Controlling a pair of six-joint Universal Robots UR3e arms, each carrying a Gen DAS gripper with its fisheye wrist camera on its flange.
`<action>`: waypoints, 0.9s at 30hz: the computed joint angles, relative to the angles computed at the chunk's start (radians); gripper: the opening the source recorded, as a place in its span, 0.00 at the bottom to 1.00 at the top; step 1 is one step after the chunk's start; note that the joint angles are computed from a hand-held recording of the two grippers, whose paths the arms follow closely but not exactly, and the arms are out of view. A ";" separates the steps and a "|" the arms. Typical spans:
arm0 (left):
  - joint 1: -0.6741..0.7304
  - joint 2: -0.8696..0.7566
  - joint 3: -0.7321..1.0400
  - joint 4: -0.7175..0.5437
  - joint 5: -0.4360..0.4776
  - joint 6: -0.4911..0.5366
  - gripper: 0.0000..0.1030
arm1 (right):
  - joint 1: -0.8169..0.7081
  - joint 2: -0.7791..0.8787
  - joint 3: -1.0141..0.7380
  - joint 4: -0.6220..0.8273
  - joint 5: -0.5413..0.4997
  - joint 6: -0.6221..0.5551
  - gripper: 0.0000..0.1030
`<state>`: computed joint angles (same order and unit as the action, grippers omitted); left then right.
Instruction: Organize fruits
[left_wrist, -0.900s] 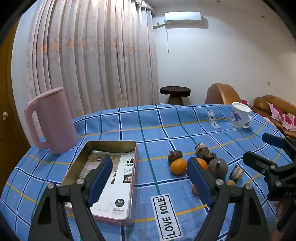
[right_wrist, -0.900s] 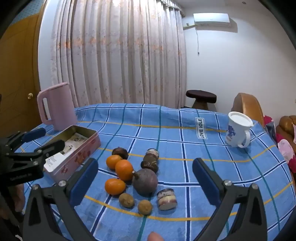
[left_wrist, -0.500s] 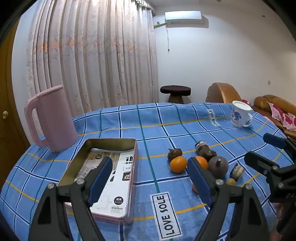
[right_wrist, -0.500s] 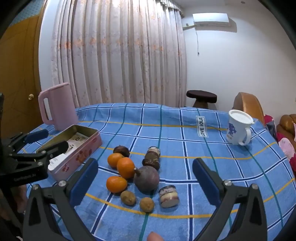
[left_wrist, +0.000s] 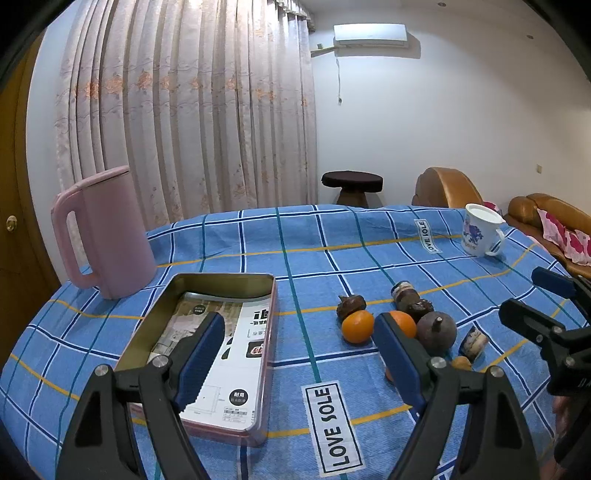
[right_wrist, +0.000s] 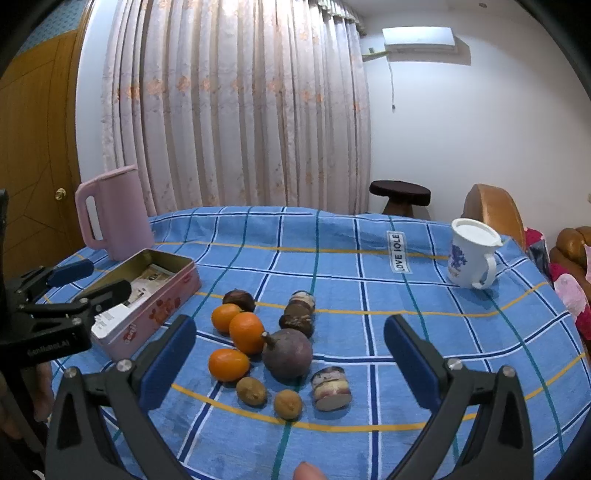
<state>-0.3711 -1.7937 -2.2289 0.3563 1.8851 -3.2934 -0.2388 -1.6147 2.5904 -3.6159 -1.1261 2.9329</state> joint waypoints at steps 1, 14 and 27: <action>-0.003 -0.001 0.003 -0.003 0.005 -0.001 0.81 | -0.004 -0.006 0.002 0.004 0.001 -0.001 1.00; -0.023 -0.007 0.014 -0.006 0.016 -0.002 0.81 | -0.177 -0.176 0.054 0.135 0.120 -0.031 1.00; -0.012 0.001 0.002 0.003 0.005 -0.008 0.81 | -0.094 -0.107 0.047 0.073 0.067 -0.019 1.00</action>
<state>-0.3829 -1.7930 -2.2273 0.3588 1.8898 -3.3016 -0.3326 -1.7215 2.6375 -3.5427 -1.0591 2.9137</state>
